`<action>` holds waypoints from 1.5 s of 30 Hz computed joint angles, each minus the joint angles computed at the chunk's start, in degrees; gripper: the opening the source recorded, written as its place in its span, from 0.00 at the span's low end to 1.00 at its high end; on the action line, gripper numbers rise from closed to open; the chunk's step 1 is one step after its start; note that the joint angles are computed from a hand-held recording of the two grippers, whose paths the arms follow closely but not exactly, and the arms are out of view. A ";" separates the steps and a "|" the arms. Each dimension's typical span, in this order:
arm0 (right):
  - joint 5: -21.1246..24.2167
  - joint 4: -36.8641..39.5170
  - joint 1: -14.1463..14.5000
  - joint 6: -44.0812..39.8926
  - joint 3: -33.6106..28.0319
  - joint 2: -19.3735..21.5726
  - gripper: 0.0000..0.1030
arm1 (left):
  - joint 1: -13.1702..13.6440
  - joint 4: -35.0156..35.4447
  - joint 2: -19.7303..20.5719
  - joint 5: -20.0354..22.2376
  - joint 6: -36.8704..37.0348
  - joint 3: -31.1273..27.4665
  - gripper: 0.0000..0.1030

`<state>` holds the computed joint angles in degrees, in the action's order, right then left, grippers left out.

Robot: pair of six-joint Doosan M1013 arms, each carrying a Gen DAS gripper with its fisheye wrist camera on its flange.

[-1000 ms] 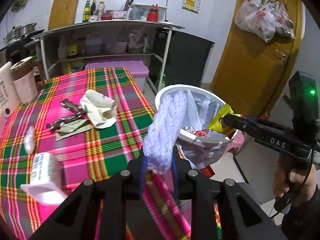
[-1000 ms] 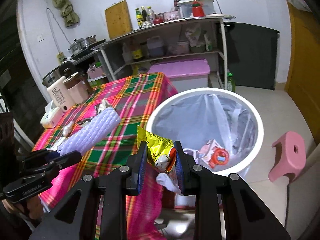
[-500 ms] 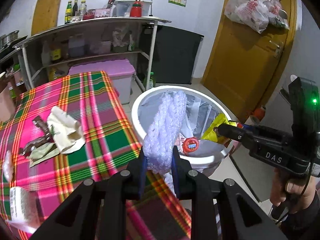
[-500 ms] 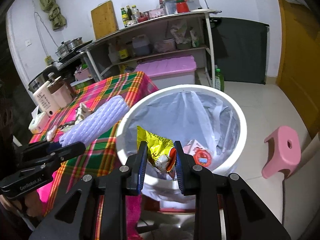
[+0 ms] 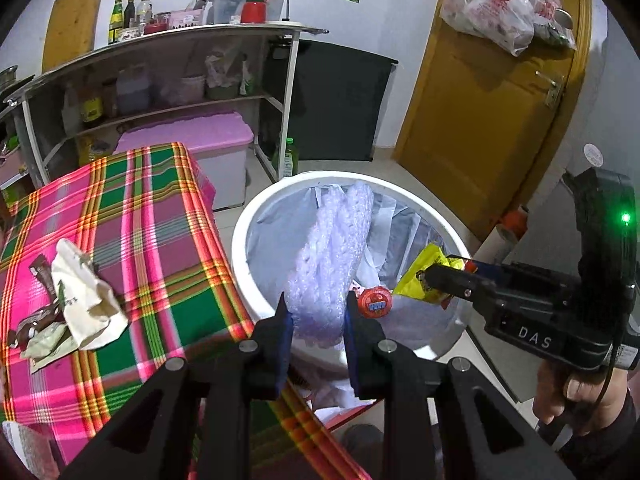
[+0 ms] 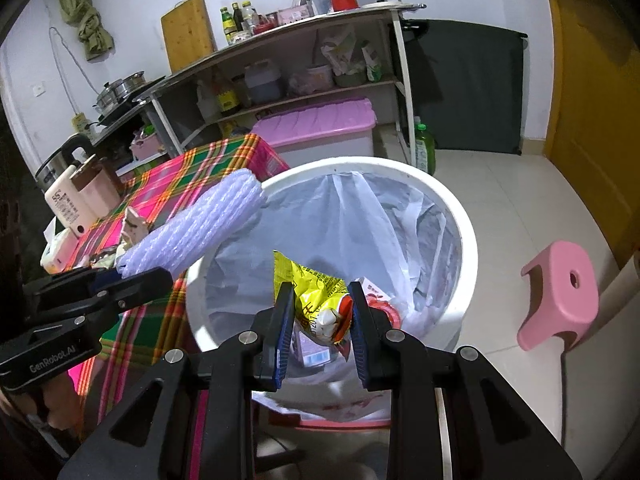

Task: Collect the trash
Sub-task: 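Carry both items over the trash bin and open both tools to drop them, then move both tools back from the bin to the table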

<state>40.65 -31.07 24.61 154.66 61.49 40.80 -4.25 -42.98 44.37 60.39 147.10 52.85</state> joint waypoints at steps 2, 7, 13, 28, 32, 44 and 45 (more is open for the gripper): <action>0.54 0.90 -0.20 -0.83 -0.65 0.40 0.28 | -0.18 0.19 0.25 0.11 -0.23 -0.37 0.25; 1.81 0.72 -0.30 -0.82 -1.32 0.88 0.32 | -0.38 0.73 0.63 0.29 -0.76 -0.91 0.40; 1.38 -0.45 -0.21 0.12 -1.16 0.81 0.43 | -0.21 0.38 0.95 0.70 -1.32 -1.40 0.42; 2.37 -4.19 1.50 0.69 -1.52 0.20 0.43 | 1.10 -2.97 -1.31 -0.90 0.76 1.57 0.42; 2.61 -5.26 2.21 0.52 -1.77 -0.07 0.43 | 1.58 -3.65 -2.34 -1.68 1.44 2.98 0.42; 2.67 -6.87 4.22 -1.66 -3.26 -0.17 0.43 | 3.60 -5.65 -4.79 -4.11 2.70 6.40 0.42; 2.62 -6.86 4.36 -1.92 -3.40 -0.14 0.43 | 3.77 -5.82 -4.93 -4.25 2.79 6.61 0.42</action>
<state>43.27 -37.93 28.97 152.74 58.10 40.66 -0.48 -48.80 39.44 56.15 149.89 59.46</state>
